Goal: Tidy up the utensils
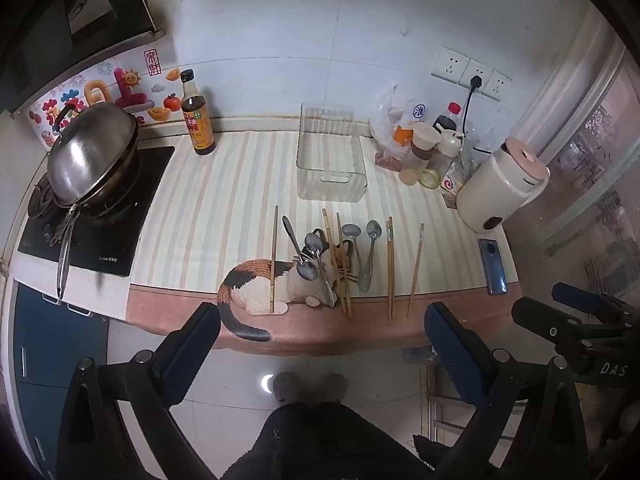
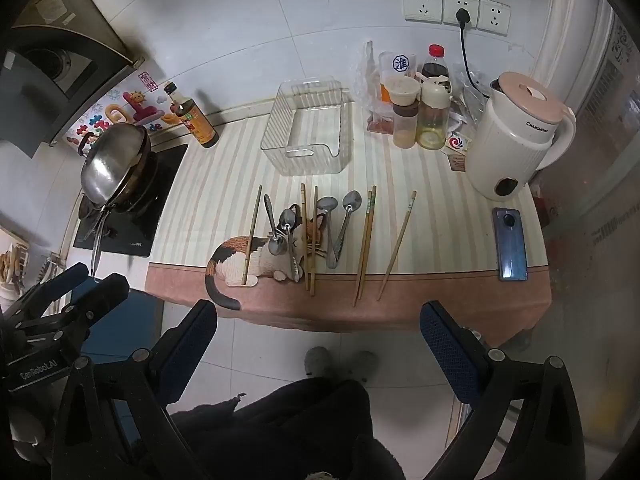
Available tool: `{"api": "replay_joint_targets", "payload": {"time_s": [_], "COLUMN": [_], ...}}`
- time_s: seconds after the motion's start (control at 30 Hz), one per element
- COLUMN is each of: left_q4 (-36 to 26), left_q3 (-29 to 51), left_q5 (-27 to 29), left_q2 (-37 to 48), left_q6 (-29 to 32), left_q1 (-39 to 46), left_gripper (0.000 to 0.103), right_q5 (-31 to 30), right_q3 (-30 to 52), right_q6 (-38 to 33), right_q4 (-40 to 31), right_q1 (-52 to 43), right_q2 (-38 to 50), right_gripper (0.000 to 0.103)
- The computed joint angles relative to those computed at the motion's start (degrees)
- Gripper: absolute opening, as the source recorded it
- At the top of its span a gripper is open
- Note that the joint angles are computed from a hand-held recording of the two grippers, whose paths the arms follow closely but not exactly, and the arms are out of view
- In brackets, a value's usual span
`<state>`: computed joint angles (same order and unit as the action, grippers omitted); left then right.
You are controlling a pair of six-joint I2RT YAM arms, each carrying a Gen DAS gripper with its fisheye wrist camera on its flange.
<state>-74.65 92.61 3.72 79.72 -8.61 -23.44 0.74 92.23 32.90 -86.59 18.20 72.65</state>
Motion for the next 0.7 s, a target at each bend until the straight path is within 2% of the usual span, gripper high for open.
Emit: {"api": "replay_joint_targets", "payload": {"time_s": [0.37, 0.7], "left_q4": [-2.85, -2.38], "left_q3": [5.34, 4.70], "left_q5": [-1.39, -1.44], "left_q2": [2.74, 2.53], "left_q6": [-3.90, -4.16], "left_q1": [-3.65, -3.77], "left_gripper": [0.103, 0.103], "right_q5": [0.00, 0.18], "right_q3": [0.35, 0.74], "right_q6": [-0.22, 0.12], "right_q4": [-0.33, -0.31], "right_q1": [-0.33, -0.18], "right_q2": [0.02, 0.26], "right_gripper": [0.102, 0.102]}}
